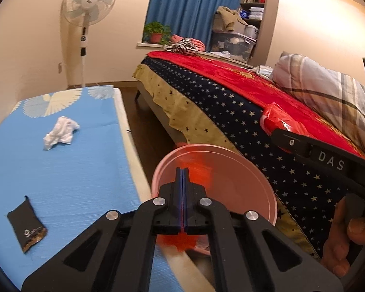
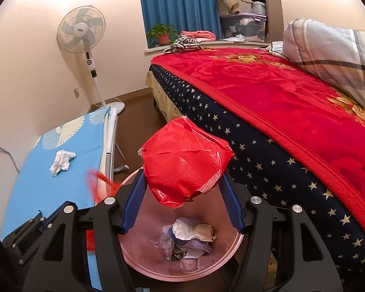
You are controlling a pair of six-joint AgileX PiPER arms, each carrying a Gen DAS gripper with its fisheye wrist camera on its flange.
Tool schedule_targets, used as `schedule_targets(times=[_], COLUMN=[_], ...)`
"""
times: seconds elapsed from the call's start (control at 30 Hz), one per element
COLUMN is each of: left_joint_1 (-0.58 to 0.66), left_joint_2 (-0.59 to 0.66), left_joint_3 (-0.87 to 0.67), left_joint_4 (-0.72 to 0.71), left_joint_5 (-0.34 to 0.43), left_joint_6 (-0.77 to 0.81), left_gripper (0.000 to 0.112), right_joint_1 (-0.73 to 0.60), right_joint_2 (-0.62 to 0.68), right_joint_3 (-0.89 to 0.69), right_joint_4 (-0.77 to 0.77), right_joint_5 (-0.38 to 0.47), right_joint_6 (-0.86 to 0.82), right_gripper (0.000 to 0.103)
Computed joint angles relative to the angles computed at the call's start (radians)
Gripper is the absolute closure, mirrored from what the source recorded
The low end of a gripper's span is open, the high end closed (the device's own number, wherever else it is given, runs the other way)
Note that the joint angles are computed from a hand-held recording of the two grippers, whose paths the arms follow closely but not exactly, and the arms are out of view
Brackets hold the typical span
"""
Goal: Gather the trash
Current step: 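Open both tools to drop the red bags into the pink bin, then move both open tools back to the black pouch and white tissue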
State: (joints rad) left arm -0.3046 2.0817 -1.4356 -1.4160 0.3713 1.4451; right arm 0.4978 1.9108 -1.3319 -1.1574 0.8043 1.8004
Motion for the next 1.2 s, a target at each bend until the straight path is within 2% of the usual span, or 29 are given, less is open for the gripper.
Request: schedule_targets(times=[0.2, 0.23, 0.3, 0.5, 0.57, 0.63, 1.0, 1.13, 1.2], left_joint_1=[-0.006, -0.003, 0.005, 0.035, 0.049, 0.068, 0.187, 0.221, 0.239], left_joint_2=[0.042, 0.043, 0.041, 0.015, -0.001, -0.013, -0.072, -0.078, -0.073], left_joint_3=[-0.044, -0.044, -0.040, -0.004, 0.021, 0.036, 0.123, 0.142, 0.142], left_joint_4=[0.054, 0.058, 0.062, 0.055, 0.038, 0.029, -0.017, -0.030, -0.004], left_joint_5=[0.025, 0.023, 0.013, -0.026, -0.044, -0.056, -0.106, -0.133, -0.145], left_joint_6=[-0.062, -0.066, -0.066, -0.064, -0.050, -0.042, -0.018, -0.004, -0.044], left_gripper=[0.112, 0.112, 0.112, 0.107, 0.091, 0.087, 0.087, 0.086, 0.082], right_joint_1=[-0.031, -0.039, -0.045, -0.032, -0.028, -0.019, 0.045, 0.072, 0.082], right_joint_2=[0.022, 0.027, 0.029, 0.034, 0.031, 0.028, 0.065, 0.096, 0.115], right_joint_3=[-0.022, -0.027, -0.025, -0.034, -0.029, -0.025, -0.086, -0.141, -0.171], right_joint_4=[0.076, 0.097, 0.103, 0.087, 0.081, 0.068, 0.041, 0.038, 0.045], right_joint_5=[-0.027, -0.033, -0.036, -0.037, -0.047, -0.054, -0.083, -0.094, -0.098], right_joint_6=[-0.072, -0.087, -0.073, -0.063, -0.050, -0.038, -0.037, -0.057, -0.072], right_gripper=[0.039, 0.028, 0.022, 0.022, 0.022, 0.024, 0.038, 0.039, 0.039])
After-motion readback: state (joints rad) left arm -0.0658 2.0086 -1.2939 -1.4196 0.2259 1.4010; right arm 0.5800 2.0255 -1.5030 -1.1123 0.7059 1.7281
